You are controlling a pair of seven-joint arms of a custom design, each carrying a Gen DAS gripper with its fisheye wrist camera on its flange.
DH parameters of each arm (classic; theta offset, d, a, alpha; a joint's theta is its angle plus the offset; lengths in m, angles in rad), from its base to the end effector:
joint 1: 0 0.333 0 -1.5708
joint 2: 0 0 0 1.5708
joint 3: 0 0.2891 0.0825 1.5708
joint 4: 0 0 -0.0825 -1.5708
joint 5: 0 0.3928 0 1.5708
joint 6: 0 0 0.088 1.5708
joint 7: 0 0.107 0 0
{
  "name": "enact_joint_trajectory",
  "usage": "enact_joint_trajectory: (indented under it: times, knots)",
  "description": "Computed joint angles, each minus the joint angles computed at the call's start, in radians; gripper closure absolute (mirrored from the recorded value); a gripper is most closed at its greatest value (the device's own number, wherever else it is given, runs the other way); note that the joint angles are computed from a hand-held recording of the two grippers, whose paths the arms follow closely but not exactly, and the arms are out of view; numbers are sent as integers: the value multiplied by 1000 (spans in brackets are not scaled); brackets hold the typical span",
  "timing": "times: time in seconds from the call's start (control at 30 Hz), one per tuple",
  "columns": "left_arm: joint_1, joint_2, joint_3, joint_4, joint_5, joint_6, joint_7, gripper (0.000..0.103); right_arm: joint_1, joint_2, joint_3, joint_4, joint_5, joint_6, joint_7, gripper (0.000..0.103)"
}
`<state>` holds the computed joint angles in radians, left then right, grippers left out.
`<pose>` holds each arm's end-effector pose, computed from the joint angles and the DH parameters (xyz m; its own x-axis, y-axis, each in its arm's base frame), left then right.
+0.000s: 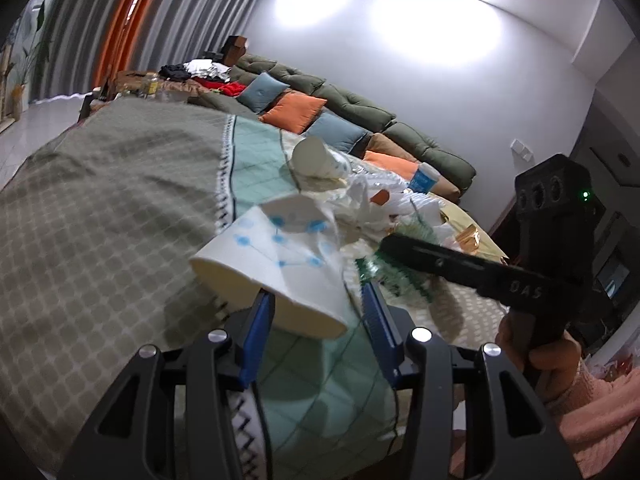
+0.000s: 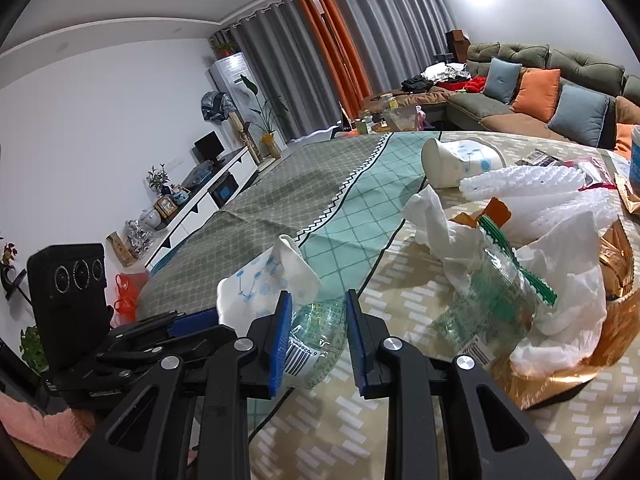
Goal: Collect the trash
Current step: 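Carry the paper cup and clear bottle toward the teal trash bin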
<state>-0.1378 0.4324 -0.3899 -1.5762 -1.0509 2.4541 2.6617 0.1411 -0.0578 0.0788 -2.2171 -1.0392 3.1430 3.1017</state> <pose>0.6320 -0.3233 0.4297 -0.7989 -0.4431 0.4067 -0.5634 0.3149 -0.7638 0.5219 0.1950 0.4543 -0.0621 -0.9190 -0.3894 -0.5799 0.3508 -0.7353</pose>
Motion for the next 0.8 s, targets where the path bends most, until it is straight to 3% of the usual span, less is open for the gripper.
enact_joint_trajectory:
  times: [0.07, 0.1, 0.2, 0.3, 0.43, 0.53, 0.63, 0.73, 0.8]
  knots:
    - [-11, 30, 3, 47, 27, -20, -28, 61, 0, 7, -2, 9, -1, -2, -2, 76]
    - [-16, 46, 3, 69, 38, -24, -43, 75, 1, 9, -3, 13, -2, -3, -4, 76]
    - [-28, 92, 5, 130, 90, -32, -96, 94, 13, 21, -12, 30, 45, -6, -60, 76]
    - [-23, 79, -4, 121, 98, 31, -83, 96, 23, 44, -21, 54, 84, 7, -109, 76]
    - [3, 61, -2, 122, 95, 76, -89, 96, 51, 108, -25, 124, 236, 44, -297, 76]
    - [24, 37, 5, 111, 89, 135, -76, 96, -32, 183, 110, 195, 508, 67, -605, 76]
    - [42, 15, 16, 104, 91, 191, -72, 96, -179, 307, 324, 339, 659, 50, -847, 76]
    - [55, 18, 40, 124, 121, 228, -111, 96, -219, 439, 425, 495, 708, 7, -983, 76]
    - [73, 27, 45, 142, 137, 200, -153, 96, -201, 486, 425, 555, 728, -10, -1021, 76]
